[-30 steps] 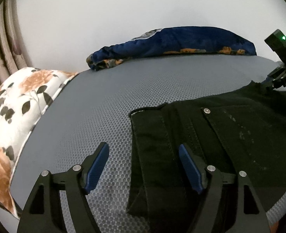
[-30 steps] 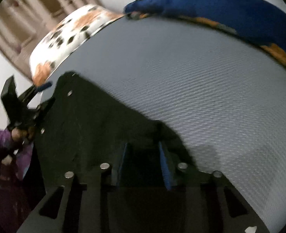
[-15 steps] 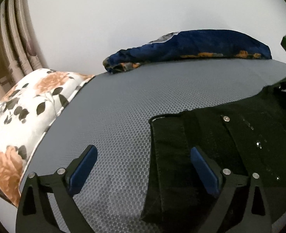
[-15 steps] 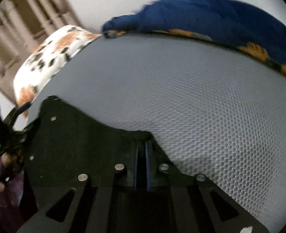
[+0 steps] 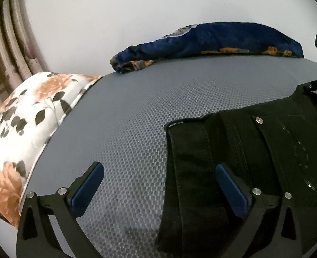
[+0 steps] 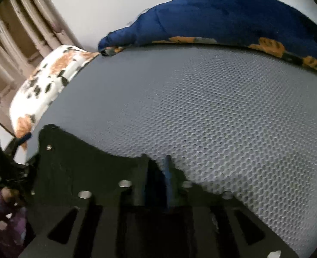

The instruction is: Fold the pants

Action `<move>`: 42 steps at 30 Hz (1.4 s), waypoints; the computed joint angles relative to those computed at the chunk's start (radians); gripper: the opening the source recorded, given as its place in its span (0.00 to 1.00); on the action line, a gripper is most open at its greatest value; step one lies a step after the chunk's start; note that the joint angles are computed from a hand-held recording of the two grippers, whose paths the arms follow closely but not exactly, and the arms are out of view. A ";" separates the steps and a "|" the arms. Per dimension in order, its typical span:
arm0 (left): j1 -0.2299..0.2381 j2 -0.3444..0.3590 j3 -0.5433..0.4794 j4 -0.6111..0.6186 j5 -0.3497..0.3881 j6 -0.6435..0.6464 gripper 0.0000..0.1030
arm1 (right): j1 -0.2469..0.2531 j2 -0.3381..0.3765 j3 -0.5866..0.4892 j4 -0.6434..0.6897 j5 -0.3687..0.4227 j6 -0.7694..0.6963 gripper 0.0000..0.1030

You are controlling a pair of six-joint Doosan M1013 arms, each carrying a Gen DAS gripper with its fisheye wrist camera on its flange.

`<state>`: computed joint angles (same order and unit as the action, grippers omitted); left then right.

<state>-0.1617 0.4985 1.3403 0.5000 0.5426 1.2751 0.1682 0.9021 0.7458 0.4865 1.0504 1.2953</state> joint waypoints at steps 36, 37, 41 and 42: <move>0.224 0.108 -0.227 -1.149 0.291 0.834 1.00 | 0.213 0.104 -0.257 -0.192 0.137 -0.097 0.52; 0.234 0.117 -0.239 -1.172 0.323 0.845 1.00 | 0.205 0.113 -0.269 -0.164 0.146 -0.078 0.52; 0.255 0.170 -0.316 -1.219 0.499 0.884 1.00 | 0.207 0.079 -0.181 -0.153 0.056 -0.072 0.58; 0.253 0.178 -0.328 -1.226 0.527 0.906 1.00 | 0.204 0.078 -0.174 -0.133 0.045 -0.059 0.59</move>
<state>0.0916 0.6765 1.0123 -0.7261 1.0694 2.1813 0.3721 0.9804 0.5721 0.3532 1.0950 1.2360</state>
